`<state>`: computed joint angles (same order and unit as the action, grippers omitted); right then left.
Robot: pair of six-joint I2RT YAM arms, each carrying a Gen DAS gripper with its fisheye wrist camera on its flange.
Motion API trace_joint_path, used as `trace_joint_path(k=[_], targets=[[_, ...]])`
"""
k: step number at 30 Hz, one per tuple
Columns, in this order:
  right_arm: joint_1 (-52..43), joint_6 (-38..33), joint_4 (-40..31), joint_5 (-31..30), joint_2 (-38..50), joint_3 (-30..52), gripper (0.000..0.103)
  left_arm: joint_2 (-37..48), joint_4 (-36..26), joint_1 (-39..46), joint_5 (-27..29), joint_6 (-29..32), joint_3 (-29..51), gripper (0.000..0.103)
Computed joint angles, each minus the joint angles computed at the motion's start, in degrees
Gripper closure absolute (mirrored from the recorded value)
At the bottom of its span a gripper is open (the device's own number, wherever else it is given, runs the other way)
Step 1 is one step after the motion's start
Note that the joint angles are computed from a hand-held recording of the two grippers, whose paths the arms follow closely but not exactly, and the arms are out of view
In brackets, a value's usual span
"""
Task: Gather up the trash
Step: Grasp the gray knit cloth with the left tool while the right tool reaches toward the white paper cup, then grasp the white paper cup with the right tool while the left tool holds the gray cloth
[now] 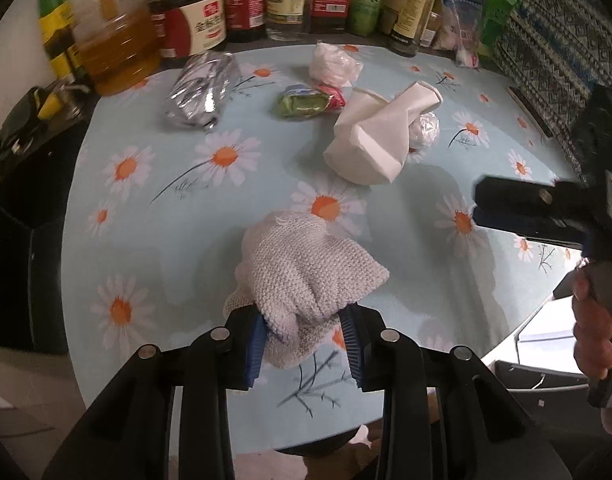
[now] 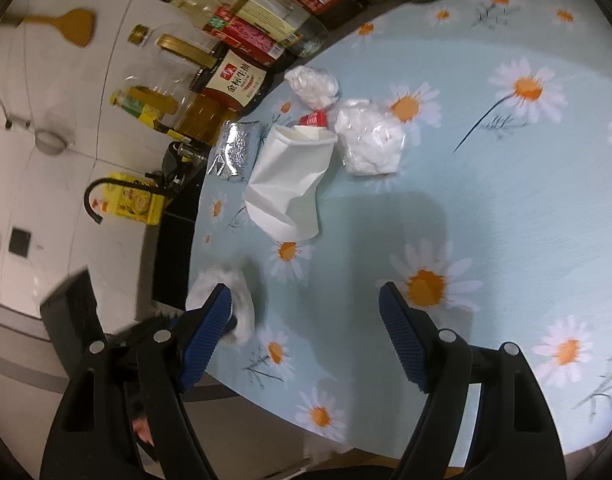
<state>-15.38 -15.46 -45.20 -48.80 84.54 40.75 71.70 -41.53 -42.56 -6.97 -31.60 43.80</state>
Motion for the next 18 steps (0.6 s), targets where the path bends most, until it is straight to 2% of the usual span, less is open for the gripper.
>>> trace_joint_path(k=[6,13,18], targets=[[2.4,7.1,6.4,-1.3,1.7,0.1,0.027,-5.9,-3.5,-3.2,-1.7,-5.9,-1.7,0.071],[6.1,20.5,18.0,-0.5,3.7,-0.1,0.027,-9.7,-7.3,-6.8,-4.3,-11.8,-1.2,0.071],[9.2,25.3,20.8,-0.5,8.0,2.6,0.028,-11.4,-9.0,-9.4,-5.2,-16.7,-1.7,0.071]])
